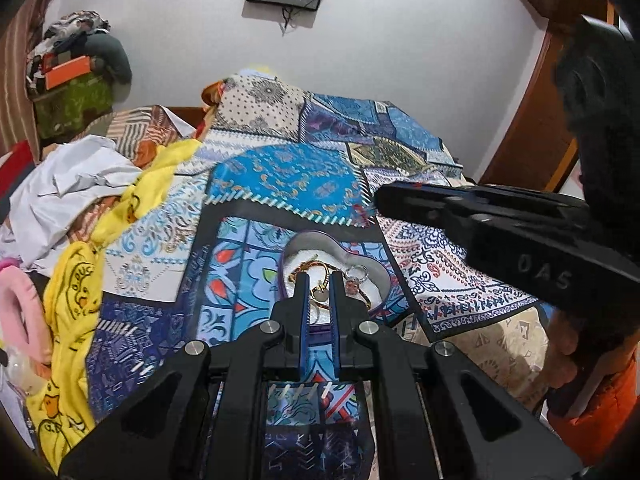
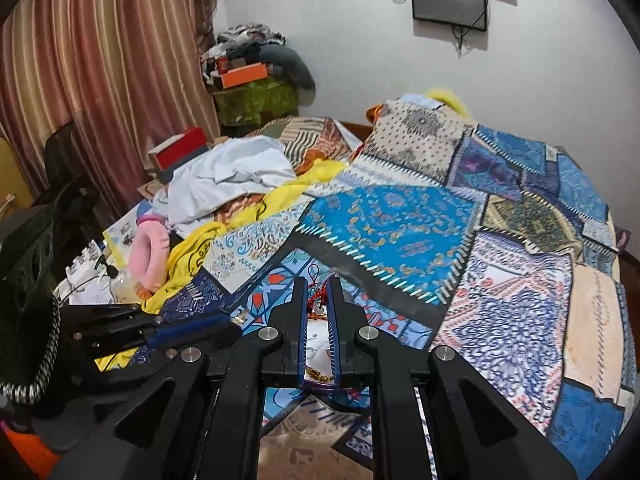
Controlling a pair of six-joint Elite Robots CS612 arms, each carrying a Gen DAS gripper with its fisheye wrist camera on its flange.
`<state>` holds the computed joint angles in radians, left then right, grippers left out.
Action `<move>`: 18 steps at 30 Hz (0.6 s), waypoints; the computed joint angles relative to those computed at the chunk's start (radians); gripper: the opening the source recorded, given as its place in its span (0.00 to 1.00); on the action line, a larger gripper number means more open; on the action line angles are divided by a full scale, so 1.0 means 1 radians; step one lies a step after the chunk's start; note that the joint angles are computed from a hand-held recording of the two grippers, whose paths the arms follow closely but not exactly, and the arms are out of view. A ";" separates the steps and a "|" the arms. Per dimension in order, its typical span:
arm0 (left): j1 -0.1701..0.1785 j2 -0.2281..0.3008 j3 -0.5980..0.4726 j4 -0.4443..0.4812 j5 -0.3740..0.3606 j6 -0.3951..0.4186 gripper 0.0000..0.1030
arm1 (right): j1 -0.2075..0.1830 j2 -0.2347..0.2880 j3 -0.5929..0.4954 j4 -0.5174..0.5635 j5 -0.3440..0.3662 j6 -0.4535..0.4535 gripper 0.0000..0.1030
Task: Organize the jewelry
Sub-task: 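Lower the bracelet and gold ring into the heart tin and open both tools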
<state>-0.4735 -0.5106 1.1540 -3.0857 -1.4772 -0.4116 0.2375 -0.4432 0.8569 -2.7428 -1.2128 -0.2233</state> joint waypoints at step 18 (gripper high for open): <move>0.011 0.054 -0.086 0.078 -0.052 0.013 0.07 | -0.004 0.059 -0.125 0.232 0.063 -0.012 0.08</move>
